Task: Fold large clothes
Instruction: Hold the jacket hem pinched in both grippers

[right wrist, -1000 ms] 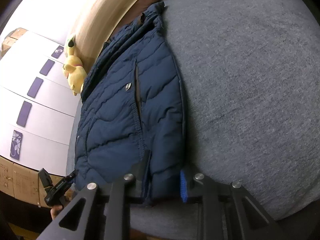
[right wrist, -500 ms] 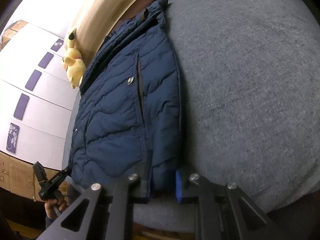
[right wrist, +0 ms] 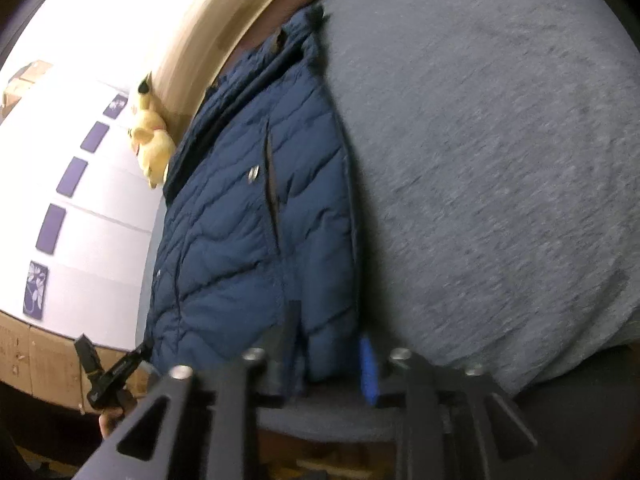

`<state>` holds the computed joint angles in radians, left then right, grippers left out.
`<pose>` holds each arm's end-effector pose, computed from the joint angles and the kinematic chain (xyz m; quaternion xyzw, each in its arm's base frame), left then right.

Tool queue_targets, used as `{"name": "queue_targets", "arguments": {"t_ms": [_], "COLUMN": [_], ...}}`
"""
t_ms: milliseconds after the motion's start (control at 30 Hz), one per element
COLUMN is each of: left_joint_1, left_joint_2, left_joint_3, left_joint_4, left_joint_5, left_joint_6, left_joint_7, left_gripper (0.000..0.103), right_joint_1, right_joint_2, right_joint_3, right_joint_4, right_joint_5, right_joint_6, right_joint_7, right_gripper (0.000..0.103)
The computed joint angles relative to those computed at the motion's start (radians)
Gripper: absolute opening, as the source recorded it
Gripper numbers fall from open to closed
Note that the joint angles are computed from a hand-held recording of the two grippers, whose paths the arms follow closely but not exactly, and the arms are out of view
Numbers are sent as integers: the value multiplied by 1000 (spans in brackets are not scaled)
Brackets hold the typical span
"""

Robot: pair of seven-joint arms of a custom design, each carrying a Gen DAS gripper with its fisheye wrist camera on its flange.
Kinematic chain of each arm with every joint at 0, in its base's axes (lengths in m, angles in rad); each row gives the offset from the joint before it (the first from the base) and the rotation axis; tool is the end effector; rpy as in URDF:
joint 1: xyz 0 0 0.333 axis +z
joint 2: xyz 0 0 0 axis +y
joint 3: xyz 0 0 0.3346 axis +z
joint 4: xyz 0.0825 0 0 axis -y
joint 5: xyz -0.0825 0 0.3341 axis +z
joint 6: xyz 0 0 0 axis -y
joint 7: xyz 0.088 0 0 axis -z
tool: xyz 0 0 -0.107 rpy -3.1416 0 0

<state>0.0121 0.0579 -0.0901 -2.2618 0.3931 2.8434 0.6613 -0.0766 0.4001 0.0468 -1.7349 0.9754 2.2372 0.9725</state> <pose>0.5264 -0.0607 0.4439 -0.8241 0.4959 -0.2145 0.1702 0.6386 0.0017 0.4143 -0.6394 0.6609 0.1386 0.3678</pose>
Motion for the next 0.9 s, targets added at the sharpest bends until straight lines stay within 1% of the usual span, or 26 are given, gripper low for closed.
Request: {"name": "queue_targets", "arguments": {"t_ms": [33, 67, 100, 167, 233, 267, 300, 367, 400, 500, 533, 567, 667, 767, 900], "left_joint_1": [-4, -7, -9, -7, -7, -6, -5, -6, -5, -4, -3, -2, -5, -13, -5], "left_joint_2": [4, 5, 7, 11, 15, 15, 15, 20, 20, 24, 27, 28, 32, 27, 12], "left_joint_3": [1, 2, 3, 0, -1, -2, -2, -2, -2, -4, -6, -7, -8, -4, -7], "left_joint_4": [10, 12, 15, 16, 22, 22, 20, 22, 20, 21, 23, 23, 28, 29, 8], "left_joint_5": [17, 32, 45, 32, 20, 11, 6, 7, 1, -17, -28, -40, -46, -13, -45], "left_joint_6": [-16, -21, -26, -24, -27, -23, -21, -21, -20, -22, -24, -23, -31, -42, -21], "left_joint_7": [-15, -26, -39, -30, -25, -18, -13, -5, 1, 24, 38, 52, 77, 71, 97], "left_gripper": [21, 22, 22, 25, 27, 28, 28, 29, 29, 29, 27, 22, 15, 14, 13], "right_joint_1": [-7, -13, -18, -8, -10, -7, -5, 4, 13, 17, 17, 19, 28, 30, 38], "right_joint_2": [-1, -1, 1, 12, 39, 43, 46, 53, 37, 32, 32, 31, 30, 27, 16], "right_joint_3": [4, 7, 10, 7, 12, 16, 18, 21, 19, 17, 16, 14, 12, 14, 14], "right_joint_4": [-1, 0, 6, 25, 60, 63, 68, 78, 49, 38, 41, 43, 46, 44, 35], "right_joint_5": [25, 45, 64, 52, 46, 44, 37, 12, -3, -17, -22, -32, -59, -68, -83], "right_joint_6": [7, 6, 5, 14, -6, -6, -11, -17, -7, 0, -3, -2, 4, 6, 8], "right_joint_7": [-10, -17, -24, -10, 3, 7, 8, 7, 6, 11, 11, 12, 14, 15, 17], "right_gripper": [58, 65, 67, 67, 67, 66, 62, 45, 33, 24, 23, 22, 19, 18, 17]}}
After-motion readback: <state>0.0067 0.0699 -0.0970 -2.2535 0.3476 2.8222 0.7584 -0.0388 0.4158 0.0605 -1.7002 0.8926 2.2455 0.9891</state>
